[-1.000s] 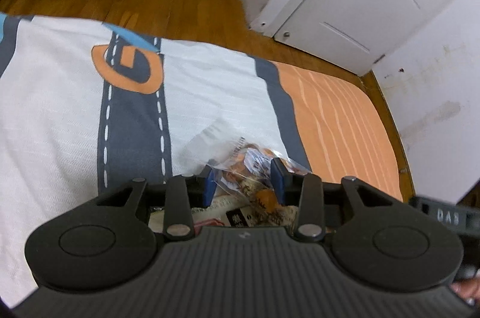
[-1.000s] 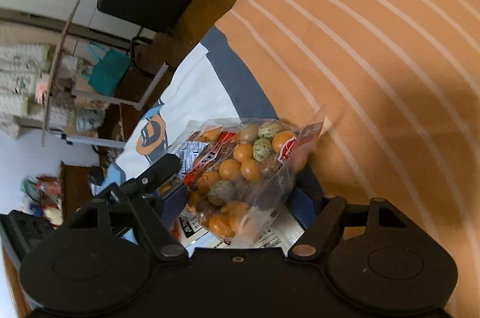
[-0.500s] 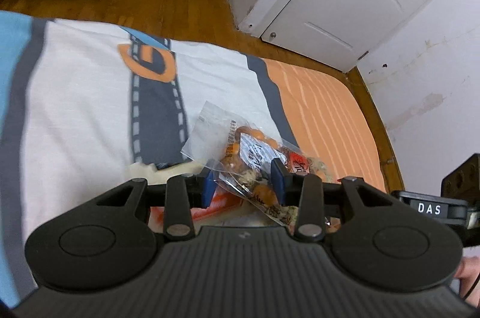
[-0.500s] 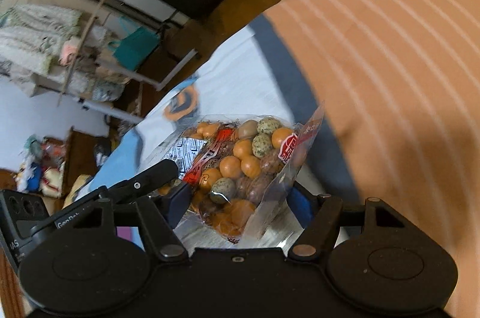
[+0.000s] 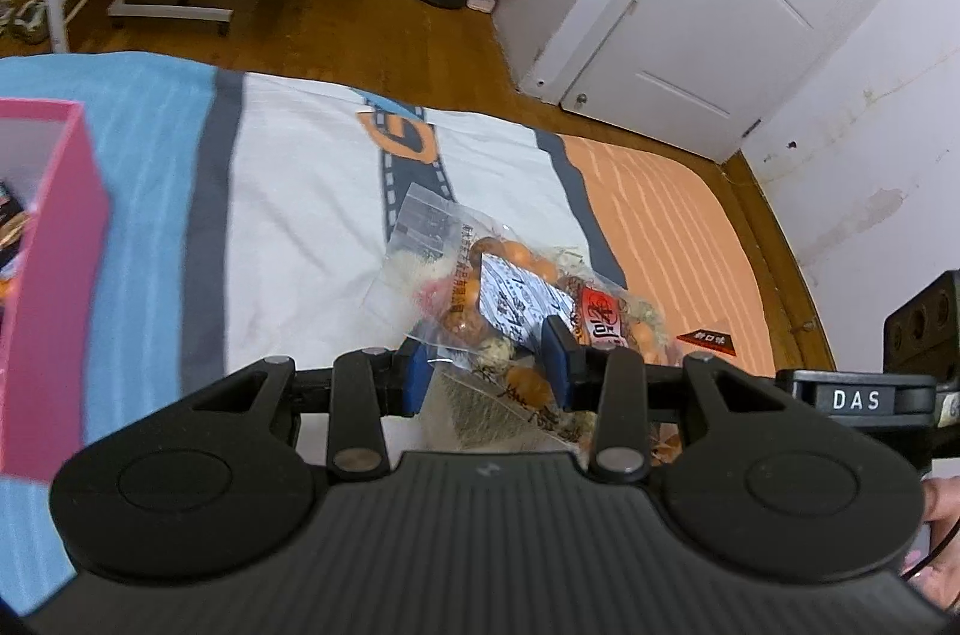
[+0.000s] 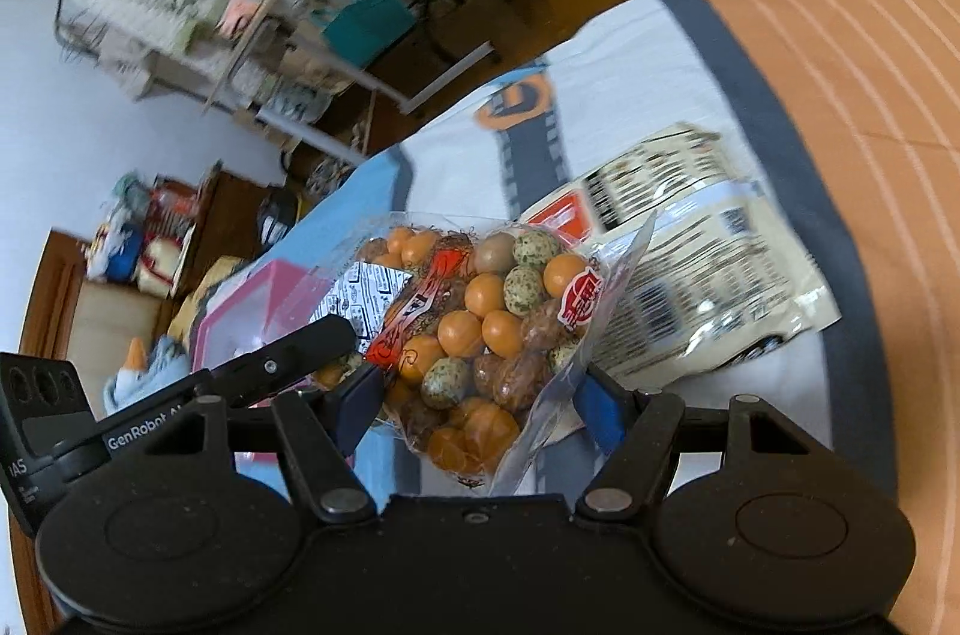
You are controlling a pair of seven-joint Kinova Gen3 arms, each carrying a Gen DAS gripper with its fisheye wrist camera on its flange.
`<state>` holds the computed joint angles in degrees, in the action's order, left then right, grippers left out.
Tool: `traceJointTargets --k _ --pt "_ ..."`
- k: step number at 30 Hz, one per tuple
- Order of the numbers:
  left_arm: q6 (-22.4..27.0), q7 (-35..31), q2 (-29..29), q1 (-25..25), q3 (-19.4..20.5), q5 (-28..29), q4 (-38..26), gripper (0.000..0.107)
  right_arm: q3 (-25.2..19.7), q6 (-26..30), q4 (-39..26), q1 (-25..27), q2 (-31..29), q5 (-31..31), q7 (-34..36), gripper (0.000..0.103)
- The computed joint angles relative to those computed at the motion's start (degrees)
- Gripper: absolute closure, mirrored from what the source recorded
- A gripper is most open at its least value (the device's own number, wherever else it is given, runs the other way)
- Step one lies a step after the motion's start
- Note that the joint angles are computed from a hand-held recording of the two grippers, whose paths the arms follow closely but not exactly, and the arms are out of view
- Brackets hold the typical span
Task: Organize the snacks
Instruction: 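Carry the candy egg bag with both tools over the pink box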
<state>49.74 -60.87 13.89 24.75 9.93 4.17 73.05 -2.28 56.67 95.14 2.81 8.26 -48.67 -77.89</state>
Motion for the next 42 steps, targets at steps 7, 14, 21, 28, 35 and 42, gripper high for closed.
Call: traceJointTargets --k 7,14,21,28,35,42 --pt "2.14 3.66 -6.91 -0.71 -0.17 -0.81 5.98 0.071 -1.12 3.00 -1.90 -4.18 -2.21 5.18 -4.46 0.029" --pt "-0.26 6.67 -15.95 -3.63 0.57 -0.50 15.26 0.071 -2.85 4.60 -4.39 -9.72 -4.13 11.18 -8.64 0.029" --pt "1.38 6.88 -24.49 -8.26 -0.27 0.20 20.10 0.071 -5.69 4.04 -9.94 -16.40 -3.19 16.33 -10.22 0.029" --pt "2.69 -1.03 -28.70 -13.21 -5.26 3.98 21.08 0.071 -7.86 0.70 -15.23 -20.26 0.79 16.23 -9.05 0.029" --pt "3.35 -9.54 -28.15 -18.33 -12.50 10.08 20.54 0.070 -10.29 -1.27 -26.13 -25.04 9.07 20.31 -8.70 0.029" --pt "4.15 -17.93 -21.28 -24.84 -19.59 20.77 20.62 0.067 -9.79 0.52 -40.47 -32.08 20.16 28.96 -10.42 0.029"
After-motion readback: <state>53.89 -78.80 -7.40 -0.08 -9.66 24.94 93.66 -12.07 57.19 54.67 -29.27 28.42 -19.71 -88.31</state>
